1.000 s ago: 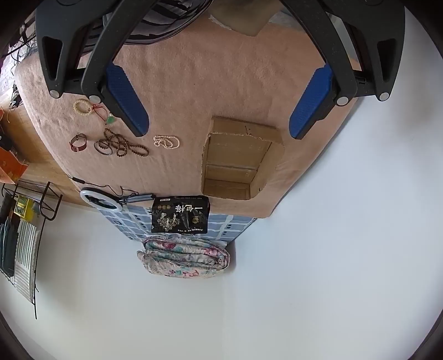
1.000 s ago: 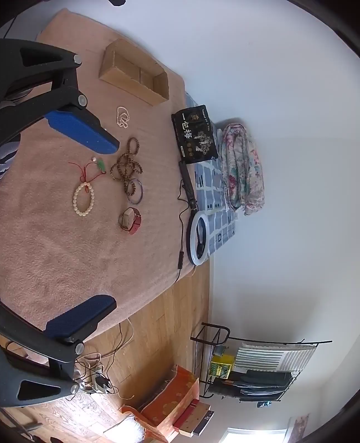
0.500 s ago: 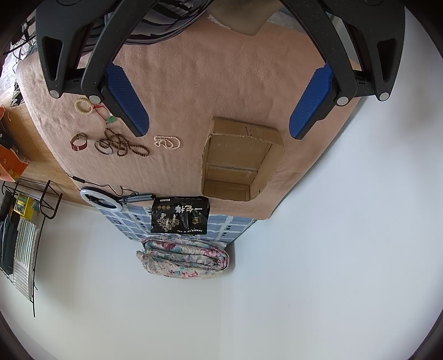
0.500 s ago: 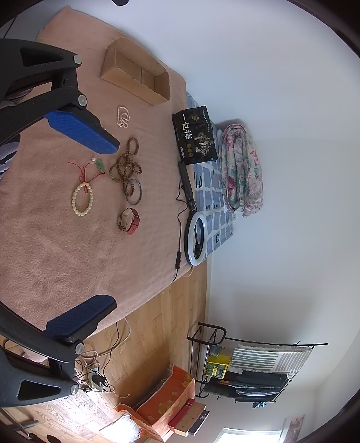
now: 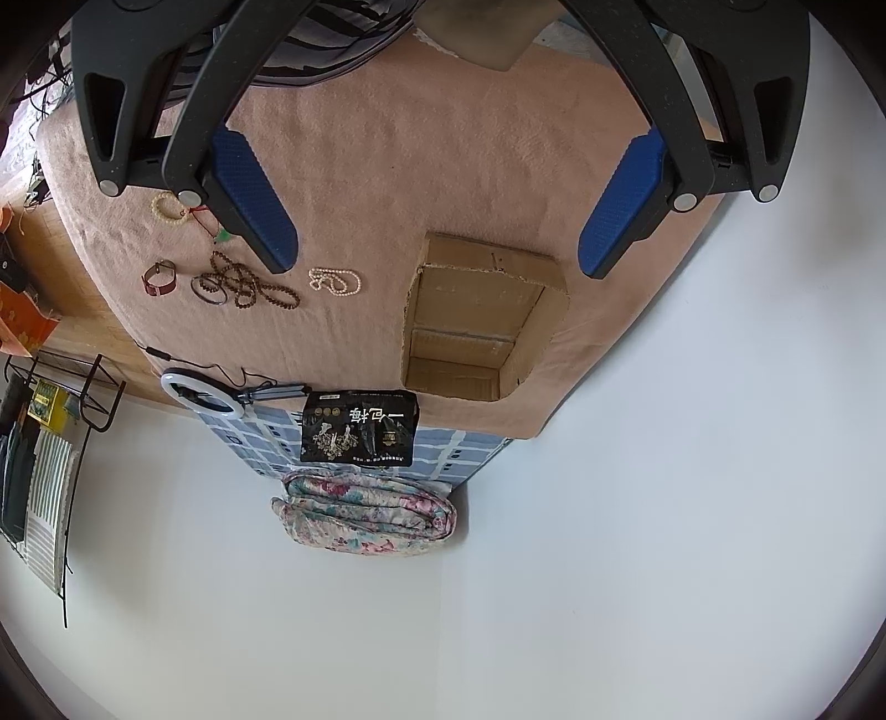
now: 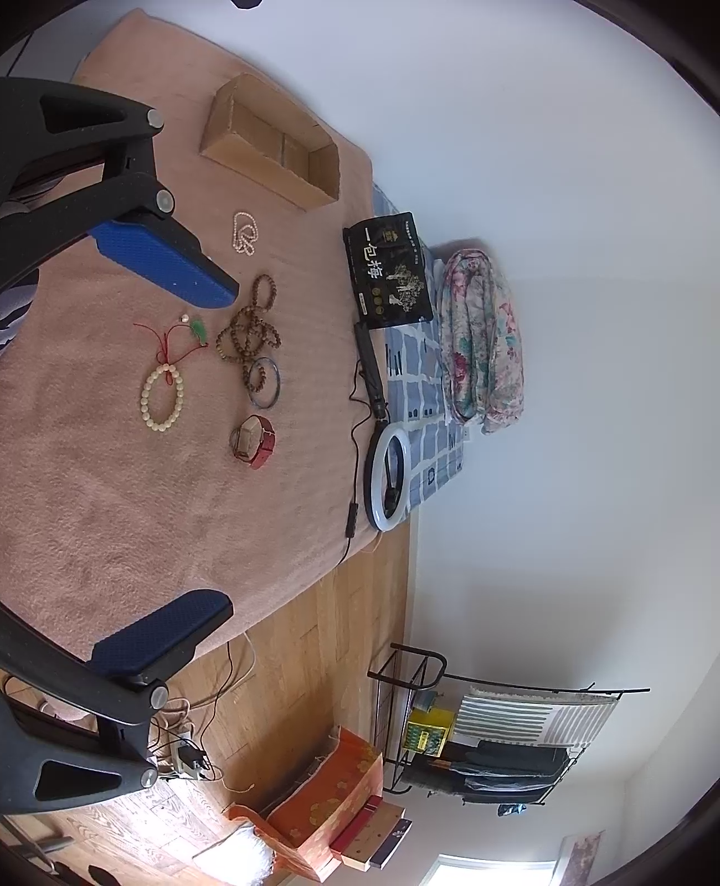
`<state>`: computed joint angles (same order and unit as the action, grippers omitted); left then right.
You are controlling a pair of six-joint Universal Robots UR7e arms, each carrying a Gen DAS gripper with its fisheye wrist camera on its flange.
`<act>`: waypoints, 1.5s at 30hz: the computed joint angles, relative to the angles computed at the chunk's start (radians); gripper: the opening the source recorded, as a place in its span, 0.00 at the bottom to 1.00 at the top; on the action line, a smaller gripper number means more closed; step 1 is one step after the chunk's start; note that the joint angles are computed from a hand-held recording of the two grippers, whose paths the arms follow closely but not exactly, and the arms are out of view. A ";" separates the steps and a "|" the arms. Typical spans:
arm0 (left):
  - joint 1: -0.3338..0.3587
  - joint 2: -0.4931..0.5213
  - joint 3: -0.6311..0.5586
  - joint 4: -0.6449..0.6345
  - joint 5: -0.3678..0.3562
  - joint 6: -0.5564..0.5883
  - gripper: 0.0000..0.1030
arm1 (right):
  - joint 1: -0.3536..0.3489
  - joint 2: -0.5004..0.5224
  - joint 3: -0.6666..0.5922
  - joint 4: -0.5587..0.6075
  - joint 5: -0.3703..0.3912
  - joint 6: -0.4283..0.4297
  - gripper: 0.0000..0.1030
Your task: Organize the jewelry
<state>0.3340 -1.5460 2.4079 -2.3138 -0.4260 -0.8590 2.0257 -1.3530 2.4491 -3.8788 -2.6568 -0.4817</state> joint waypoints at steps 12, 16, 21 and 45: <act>0.000 -0.001 -0.006 0.001 -0.001 0.004 1.00 | 0.003 0.008 -0.006 -0.006 -0.004 -0.005 1.00; -0.001 -0.005 -0.004 0.004 0.000 0.000 1.00 | 0.006 0.007 -0.007 0.001 -0.006 -0.002 1.00; -0.009 -0.008 -0.027 0.057 -0.001 -0.028 1.00 | 0.004 0.008 -0.009 0.000 -0.006 -0.007 1.00; 0.061 0.110 -0.078 -0.193 -0.046 0.203 1.00 | -0.022 0.020 -0.091 0.097 0.001 -0.032 1.00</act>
<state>0.3945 -1.4364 2.3302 -2.5065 -0.4724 -0.6562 2.0037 -1.3334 2.3579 -3.7815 -2.6559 -0.5135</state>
